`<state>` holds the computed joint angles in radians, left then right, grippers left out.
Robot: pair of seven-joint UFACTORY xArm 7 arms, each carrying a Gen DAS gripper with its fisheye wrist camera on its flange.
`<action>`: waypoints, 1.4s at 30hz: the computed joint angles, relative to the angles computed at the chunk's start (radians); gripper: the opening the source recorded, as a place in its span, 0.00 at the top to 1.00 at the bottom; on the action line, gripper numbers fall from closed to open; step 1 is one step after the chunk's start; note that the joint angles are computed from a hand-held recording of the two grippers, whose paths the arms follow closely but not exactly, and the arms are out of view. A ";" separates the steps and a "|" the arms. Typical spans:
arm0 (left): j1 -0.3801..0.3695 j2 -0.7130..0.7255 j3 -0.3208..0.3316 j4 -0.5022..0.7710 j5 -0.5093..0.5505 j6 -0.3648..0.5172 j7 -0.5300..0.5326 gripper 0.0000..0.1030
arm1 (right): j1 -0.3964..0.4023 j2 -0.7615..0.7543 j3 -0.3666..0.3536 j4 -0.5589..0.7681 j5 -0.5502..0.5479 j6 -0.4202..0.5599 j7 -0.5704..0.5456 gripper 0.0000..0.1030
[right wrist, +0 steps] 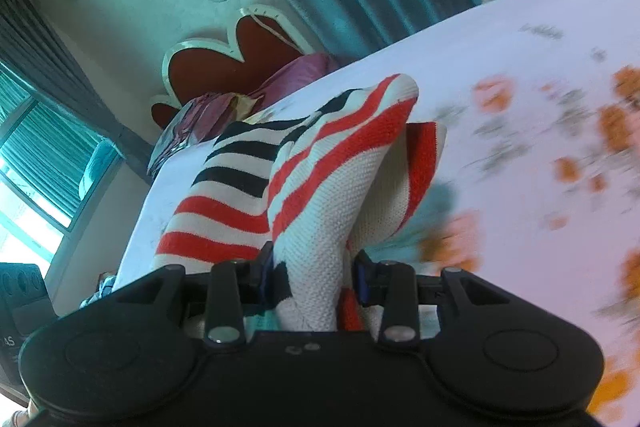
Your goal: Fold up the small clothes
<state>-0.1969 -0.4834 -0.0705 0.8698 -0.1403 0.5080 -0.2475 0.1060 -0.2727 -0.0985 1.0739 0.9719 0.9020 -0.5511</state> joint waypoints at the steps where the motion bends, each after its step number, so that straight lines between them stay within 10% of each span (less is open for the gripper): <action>1: 0.000 -0.010 0.022 -0.013 -0.004 0.002 0.023 0.49 | 0.011 0.010 0.018 0.001 0.008 -0.020 0.010 0.65; 14: 0.045 0.015 0.132 -0.156 -0.104 -0.131 0.180 0.45 | 0.076 0.203 0.135 0.090 0.003 -0.123 0.037 0.64; 19: 0.093 0.010 0.081 -0.220 -0.045 -0.218 0.168 0.19 | 0.050 0.190 0.125 0.048 0.012 -0.093 0.027 0.55; 25: 0.137 -0.033 0.051 -0.220 0.007 -0.185 0.107 0.18 | 0.033 0.142 0.119 0.018 -0.002 -0.103 0.052 0.50; 32: 0.167 -0.108 0.023 -0.232 0.083 -0.248 0.037 0.18 | 0.059 0.080 0.119 0.038 -0.101 -0.186 0.075 0.79; 42: 0.183 -0.066 -0.011 -0.241 0.134 -0.164 -0.066 0.18 | 0.100 0.063 0.155 -0.007 -0.428 -0.317 0.246 0.85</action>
